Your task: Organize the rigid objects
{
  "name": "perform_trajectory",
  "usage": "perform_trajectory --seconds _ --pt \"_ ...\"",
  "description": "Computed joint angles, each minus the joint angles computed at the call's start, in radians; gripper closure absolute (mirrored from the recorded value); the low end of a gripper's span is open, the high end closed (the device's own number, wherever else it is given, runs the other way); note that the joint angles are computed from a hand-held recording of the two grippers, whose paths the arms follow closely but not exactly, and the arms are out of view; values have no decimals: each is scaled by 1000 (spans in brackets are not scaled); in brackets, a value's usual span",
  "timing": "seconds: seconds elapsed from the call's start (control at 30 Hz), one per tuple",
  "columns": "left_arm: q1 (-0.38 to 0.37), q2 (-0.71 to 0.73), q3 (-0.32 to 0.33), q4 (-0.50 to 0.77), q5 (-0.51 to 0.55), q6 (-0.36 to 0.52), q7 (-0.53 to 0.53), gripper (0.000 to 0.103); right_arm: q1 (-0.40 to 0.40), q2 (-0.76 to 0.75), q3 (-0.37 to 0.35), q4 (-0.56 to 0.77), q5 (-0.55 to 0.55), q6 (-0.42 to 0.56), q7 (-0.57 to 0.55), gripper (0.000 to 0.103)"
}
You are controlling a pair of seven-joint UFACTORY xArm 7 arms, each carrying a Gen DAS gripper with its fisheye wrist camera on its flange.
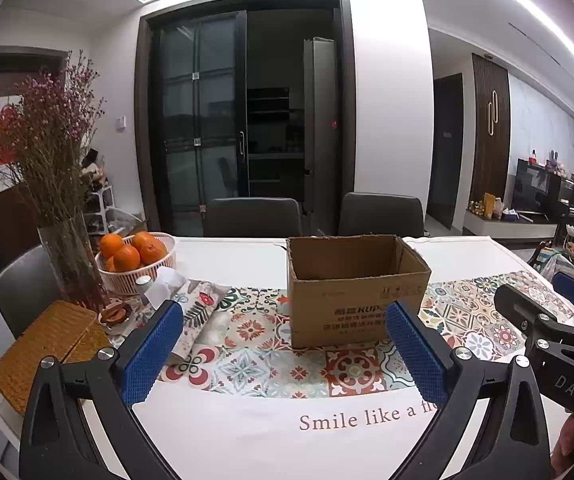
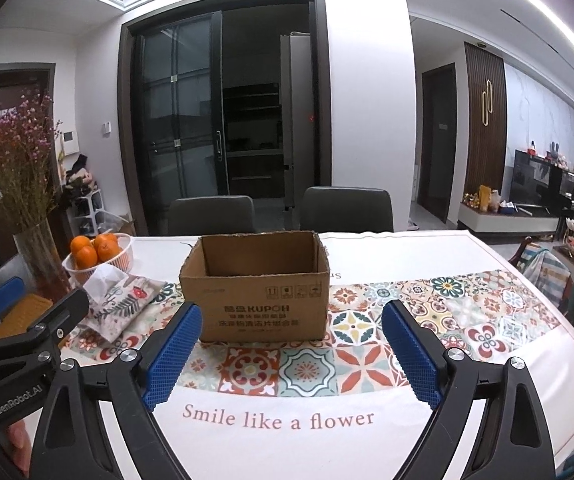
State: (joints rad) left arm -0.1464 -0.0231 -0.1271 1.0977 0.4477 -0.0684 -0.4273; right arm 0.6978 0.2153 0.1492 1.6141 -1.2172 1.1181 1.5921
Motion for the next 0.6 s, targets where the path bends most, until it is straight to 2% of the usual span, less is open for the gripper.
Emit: perform_trajectory --seconds 0.03,0.13,0.23,0.37,0.47,0.6 --pt "1 -2 0 0 7 1 -7 0 1 -1 0 -1 -1 2 2 11" --pt "-36 -7 17 -18 -136 -12 119 0 3 -5 2 -5 -6 4 8 11" --pt "-4 -7 -7 -14 -79 -7 67 0 0 -11 4 -13 -9 -2 14 11" --pt "-1 -8 -11 -16 -74 -7 62 0 -1 -15 8 -17 -13 1 19 11" --pt "27 -8 -28 -8 19 -4 -25 0 -4 -12 9 -15 -11 -3 18 11" --pt "32 -6 -24 -6 60 -11 -62 0 -5 -14 9 -19 -10 -8 21 11"
